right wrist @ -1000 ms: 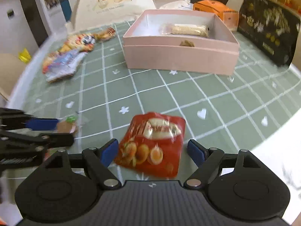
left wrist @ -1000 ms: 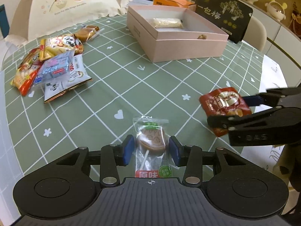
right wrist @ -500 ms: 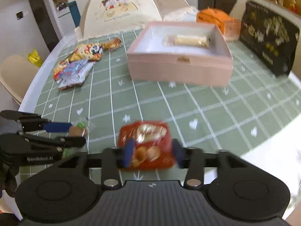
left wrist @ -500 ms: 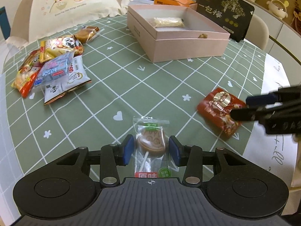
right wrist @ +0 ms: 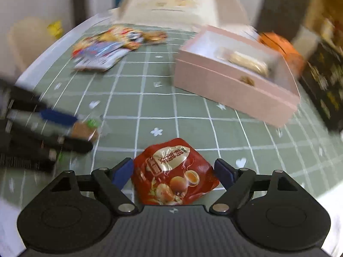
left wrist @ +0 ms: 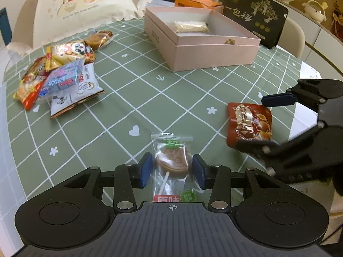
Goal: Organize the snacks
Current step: 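Carry the red pouch with the right tool while the left carries the lollipop toward the pink box, then release the red pouch into the pink box with the right tool while the left releases the lollipop there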
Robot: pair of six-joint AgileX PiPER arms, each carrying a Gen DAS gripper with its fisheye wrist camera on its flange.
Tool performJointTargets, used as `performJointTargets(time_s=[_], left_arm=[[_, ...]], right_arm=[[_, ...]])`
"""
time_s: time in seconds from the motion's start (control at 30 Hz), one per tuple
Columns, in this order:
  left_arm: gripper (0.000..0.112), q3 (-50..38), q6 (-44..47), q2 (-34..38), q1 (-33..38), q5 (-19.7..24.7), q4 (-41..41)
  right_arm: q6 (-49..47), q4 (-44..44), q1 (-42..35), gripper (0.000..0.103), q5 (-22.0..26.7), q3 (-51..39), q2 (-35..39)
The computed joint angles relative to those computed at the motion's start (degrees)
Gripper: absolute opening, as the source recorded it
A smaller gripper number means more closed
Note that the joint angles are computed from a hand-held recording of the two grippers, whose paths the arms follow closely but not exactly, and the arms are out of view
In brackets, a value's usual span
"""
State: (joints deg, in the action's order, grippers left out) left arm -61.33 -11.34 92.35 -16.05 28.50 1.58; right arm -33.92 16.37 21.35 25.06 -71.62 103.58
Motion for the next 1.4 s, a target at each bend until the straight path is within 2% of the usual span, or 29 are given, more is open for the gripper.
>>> performJointTargets(time_s=[0.1, 0.17, 0.23, 0.27, 0.37, 0.4, 0.5, 0.57, 0.77, 0.9, 0.93, 1.0, 1.13, 1.2, 1.27, 1.3, 1.37, 1.4], left_arm=[[0.046, -0.81, 3.26, 0.20, 1.26, 1.27, -3.91], [0.046, -1.06, 4.04, 0.26, 1.45, 1.73, -4.59], [0.046, -1.00, 3.54, 0.24, 1.13, 1.70, -3.75], [0.046, -0.96, 2.69, 0.22, 0.80, 1.77, -2.84], [0.046, -1.23, 0.11, 0.37, -0.11, 2.15, -0.30], [0.046, -1.32, -0.31, 0.38, -0.27, 2.31, 0.08], [0.046, -1.50, -0.37, 0.43, -0.22, 2.56, -0.05], [0.046, -1.63, -0.17, 0.49, -0.10, 2.72, -0.32], [0.047, -0.93, -0.77, 0.27, -0.66, 1.68, 1.57], [0.041, 3.75, -12.03, -1.51, -2.08, -4.53, 9.28], [0.041, 4.57, -11.83, -1.93, -2.17, -5.69, 9.17], [0.041, 4.63, -4.96, -2.72, -1.31, -8.01, 2.10], [0.041, -4.70, 16.64, -1.61, 1.75, -10.24, -17.55], [0.041, -14.83, 26.10, 2.44, 3.34, -7.70, -27.83], [0.044, -26.29, 27.18, 8.27, 4.76, -5.22, -32.26], [0.047, -32.02, 24.63, 11.71, 5.12, -3.94, -31.92], [0.045, -43.47, 22.66, 20.03, 6.60, -1.52, -33.45], [0.045, -48.09, 19.46, 23.16, 7.26, 0.40, -31.69]], right_arm=[[-16.17, 6.64, -1.67, 0.082, 0.68, 1.58, -0.97], [-27.63, 13.93, -2.77, 0.082, -0.63, 3.09, -1.23], [-33.82, 19.28, -4.24, 0.082, 1.61, 1.61, 0.07], [-33.48, 19.85, -5.08, 0.082, 4.28, -0.51, 1.32], [-24.65, 18.02, -8.06, 0.084, 16.33, -10.65, 7.17], [-23.29, 18.94, -9.04, 0.083, 17.96, -11.94, 8.05], [-9.14, 10.01, -7.92, 0.075, 17.22, -13.13, 7.36], [-4.04, 6.37, -7.14, 0.073, 17.46, -12.32, 5.80], [-6.16, 12.27, -9.04, 0.073, 16.33, -5.15, -3.07], [-4.11, 14.17, -10.89, 0.073, 15.06, -4.55, -6.37], [-3.58, 14.05, -11.30, 0.073, 14.34, -4.35, -7.13], [-2.56, 13.12, -12.12, 0.073, 12.56, -3.06, -9.14], [-0.08, 11.23, -14.23, 0.073, 12.41, -2.99, -11.28], [1.63, 10.24, -14.84, 0.073, 12.52, -3.89, -11.37], [3.79, 8.44, -14.72, 0.073, 12.13, -4.71, -11.43], [5.91, 6.24, -14.04, 0.073, 11.63, -5.40, -11.39], [8.96, 2.77, -12.56, 0.073, 10.83, -6.74, -11.21], [10.21, 1.35, -11.85, 0.073, 10.62, -7.40, -10.93]])
